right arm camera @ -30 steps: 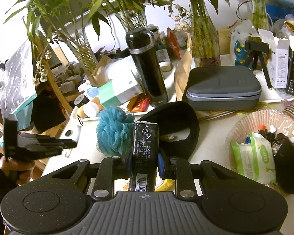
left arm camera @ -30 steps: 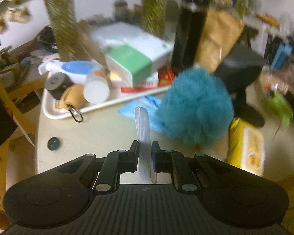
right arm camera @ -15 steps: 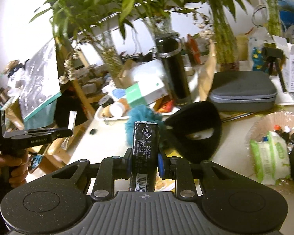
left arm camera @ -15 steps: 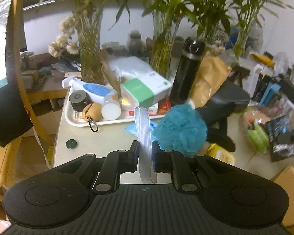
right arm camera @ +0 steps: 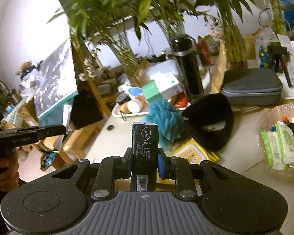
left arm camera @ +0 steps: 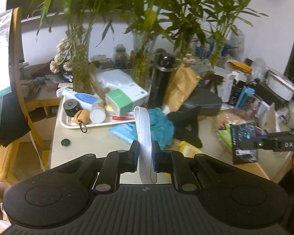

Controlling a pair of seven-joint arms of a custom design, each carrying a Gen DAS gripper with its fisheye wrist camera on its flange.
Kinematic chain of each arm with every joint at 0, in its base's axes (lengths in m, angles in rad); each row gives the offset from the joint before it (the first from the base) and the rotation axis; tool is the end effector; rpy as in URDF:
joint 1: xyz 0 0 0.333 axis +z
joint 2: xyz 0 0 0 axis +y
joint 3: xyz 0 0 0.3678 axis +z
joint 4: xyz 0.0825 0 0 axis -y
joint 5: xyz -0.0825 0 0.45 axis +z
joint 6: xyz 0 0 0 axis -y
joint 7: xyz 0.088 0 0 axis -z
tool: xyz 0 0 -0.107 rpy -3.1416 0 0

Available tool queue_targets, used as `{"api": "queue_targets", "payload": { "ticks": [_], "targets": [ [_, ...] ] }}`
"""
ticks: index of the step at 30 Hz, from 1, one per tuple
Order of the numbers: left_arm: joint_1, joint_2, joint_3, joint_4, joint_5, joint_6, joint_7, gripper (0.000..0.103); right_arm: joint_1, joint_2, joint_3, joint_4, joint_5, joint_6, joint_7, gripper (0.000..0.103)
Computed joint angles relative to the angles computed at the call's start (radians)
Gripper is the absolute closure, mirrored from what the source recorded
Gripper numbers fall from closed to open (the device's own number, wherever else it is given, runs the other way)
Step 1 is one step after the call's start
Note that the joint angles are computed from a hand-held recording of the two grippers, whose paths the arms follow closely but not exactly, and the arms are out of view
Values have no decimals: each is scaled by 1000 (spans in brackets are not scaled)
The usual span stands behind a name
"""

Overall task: Organize soft objects
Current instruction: 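Carry the strip and black box over the cardboard box and open both tools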

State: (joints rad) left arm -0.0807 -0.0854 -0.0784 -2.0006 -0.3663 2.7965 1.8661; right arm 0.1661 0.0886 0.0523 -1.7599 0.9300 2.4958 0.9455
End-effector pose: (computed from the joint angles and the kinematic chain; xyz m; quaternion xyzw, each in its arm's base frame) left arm 0.6341 -0.0867 0.6291 -0.5794 0.6872 -0.3707 0.2336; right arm 0.6887 0.1466 0.6135 -0.7007 0.5388 -0.0327 0.4665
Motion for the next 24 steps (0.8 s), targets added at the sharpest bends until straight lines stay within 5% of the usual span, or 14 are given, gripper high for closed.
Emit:
{"api": "queue_targets", "payload": {
  "ticks": [9, 24],
  "targets": [
    [-46, -83, 21, -63, -37, -36, 33, 89, 5, -83, -16, -83, 128, -62, -128, 76],
    [-69, -158, 32, -155, 18, -162, -57, 89, 51, -146, -18, -171, -192, -129, 65, 75]
  ]
}}
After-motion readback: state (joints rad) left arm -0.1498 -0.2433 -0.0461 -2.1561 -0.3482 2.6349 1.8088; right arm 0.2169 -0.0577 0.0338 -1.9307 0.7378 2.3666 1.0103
